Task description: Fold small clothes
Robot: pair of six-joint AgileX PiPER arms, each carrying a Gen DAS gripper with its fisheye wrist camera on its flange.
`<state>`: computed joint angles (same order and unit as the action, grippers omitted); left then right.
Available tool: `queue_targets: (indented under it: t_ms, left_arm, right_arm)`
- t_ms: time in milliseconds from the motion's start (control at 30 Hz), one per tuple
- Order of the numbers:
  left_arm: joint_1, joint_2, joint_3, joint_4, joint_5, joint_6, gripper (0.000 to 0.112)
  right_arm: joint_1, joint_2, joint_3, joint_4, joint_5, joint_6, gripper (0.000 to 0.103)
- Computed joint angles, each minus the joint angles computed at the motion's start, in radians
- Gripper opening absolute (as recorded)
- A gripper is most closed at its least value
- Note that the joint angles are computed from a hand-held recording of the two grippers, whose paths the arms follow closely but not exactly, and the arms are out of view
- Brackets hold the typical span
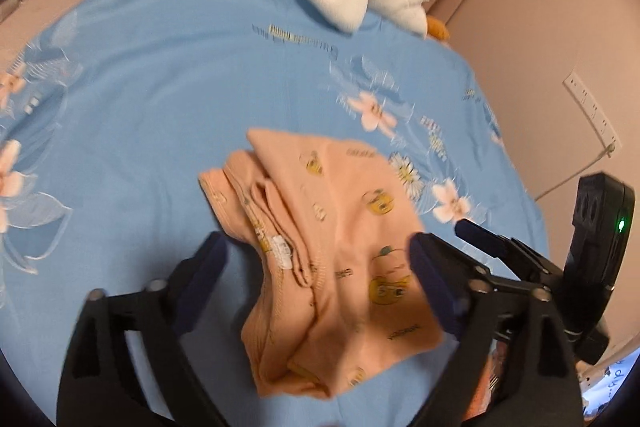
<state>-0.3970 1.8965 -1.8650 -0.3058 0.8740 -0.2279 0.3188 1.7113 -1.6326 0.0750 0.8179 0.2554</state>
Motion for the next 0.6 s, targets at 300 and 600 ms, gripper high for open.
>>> queue_targets:
  t_ms: [300, 600]
  left_arm:
    - [-0.092, -0.223, 0.138, 0.268, -0.069, -0.173, 0.102]
    - [-0.157, -0.313, 0.276, 0.405, -0.073, -0.269, 0.102]
  right_arm:
    - [0.041, -0.171, 0.11, -0.144, -0.105, 0.116, 0.102]
    - [0.068, -0.226, 0.176, -0.195, -0.092, 0.201, 0.102]
